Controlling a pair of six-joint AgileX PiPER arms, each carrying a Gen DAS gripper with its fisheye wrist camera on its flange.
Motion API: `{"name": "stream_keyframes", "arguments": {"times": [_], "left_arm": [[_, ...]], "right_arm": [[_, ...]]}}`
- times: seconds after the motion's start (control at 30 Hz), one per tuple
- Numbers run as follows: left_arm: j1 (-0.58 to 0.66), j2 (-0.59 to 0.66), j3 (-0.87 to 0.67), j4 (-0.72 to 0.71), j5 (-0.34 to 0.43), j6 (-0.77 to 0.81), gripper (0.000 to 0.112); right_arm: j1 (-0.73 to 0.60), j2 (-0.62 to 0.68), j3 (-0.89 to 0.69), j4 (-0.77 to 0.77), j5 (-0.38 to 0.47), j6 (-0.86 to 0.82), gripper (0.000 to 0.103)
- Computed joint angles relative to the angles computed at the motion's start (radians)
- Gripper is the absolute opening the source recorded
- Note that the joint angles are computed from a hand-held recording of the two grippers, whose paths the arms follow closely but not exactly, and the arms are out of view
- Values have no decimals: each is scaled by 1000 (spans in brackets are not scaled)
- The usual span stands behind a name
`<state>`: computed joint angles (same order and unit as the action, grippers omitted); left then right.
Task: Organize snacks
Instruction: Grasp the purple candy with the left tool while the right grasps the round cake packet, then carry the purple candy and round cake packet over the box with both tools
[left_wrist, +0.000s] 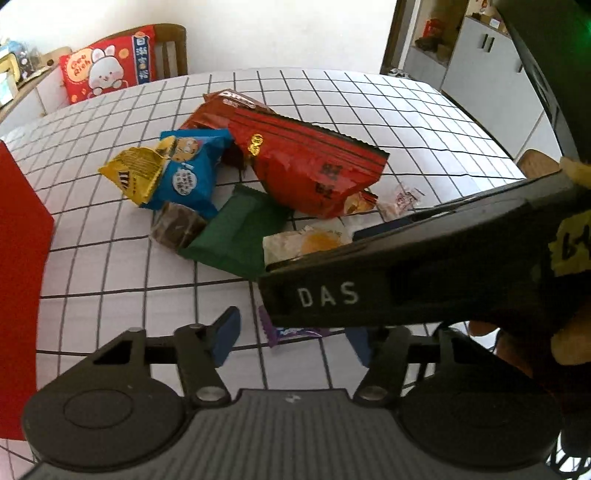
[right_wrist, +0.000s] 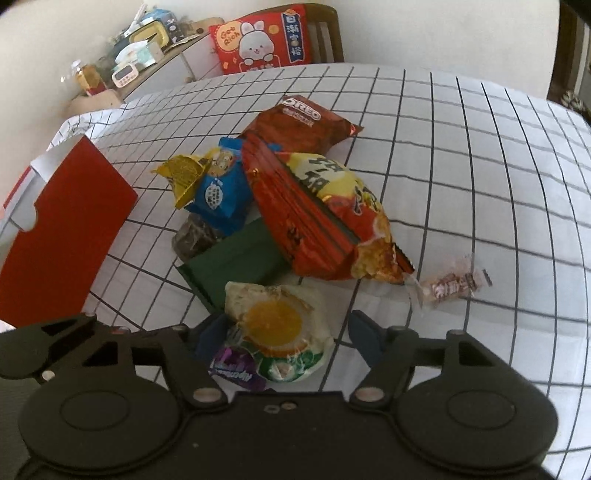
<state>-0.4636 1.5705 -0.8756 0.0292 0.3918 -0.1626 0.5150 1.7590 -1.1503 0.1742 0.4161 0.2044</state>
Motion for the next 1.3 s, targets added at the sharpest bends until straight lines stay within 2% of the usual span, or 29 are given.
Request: {"name": "stream_keyframes", "arguments": {"times": [0.07,0.1,0.27,0.4,0.5,0.73,0.9,0.93,1.07,1.17,1.3], "left_arm": [[3,2,1,-21,-2,24,48],[3,7,-1,-10,1,13,41],[5,6,9,12,-19,16,32],[16,-3,17,-44,-22,90,25],[35,-12,22,-105,-17,156,23],[59,-61,64,-139,-12,197,22],[82,-114,91,-154,8,203,22],[88,-125,95,-154,14,204,22],[107,-182,116,-154,43,214,22],[124,-232,133,-178,64,250,22],[170,-299,151,-255,107,337,22]], "right_arm": [[3,2,-2,-20,-5,1,59],[5,0,1,-32,-7,5,59],[4,-8,12,-49,-14,11,55],[3,-27,36,-60,-19,35,53],[1,-55,70,-77,-25,67,53],[-12,-154,173,-95,-48,136,52],[4,-206,211,-136,-46,204,42],[10,-215,219,-149,-49,218,37],[34,-247,240,-209,-53,315,31],[59,-272,251,-259,-53,373,23],[102,-289,253,-322,-36,439,19]]}}
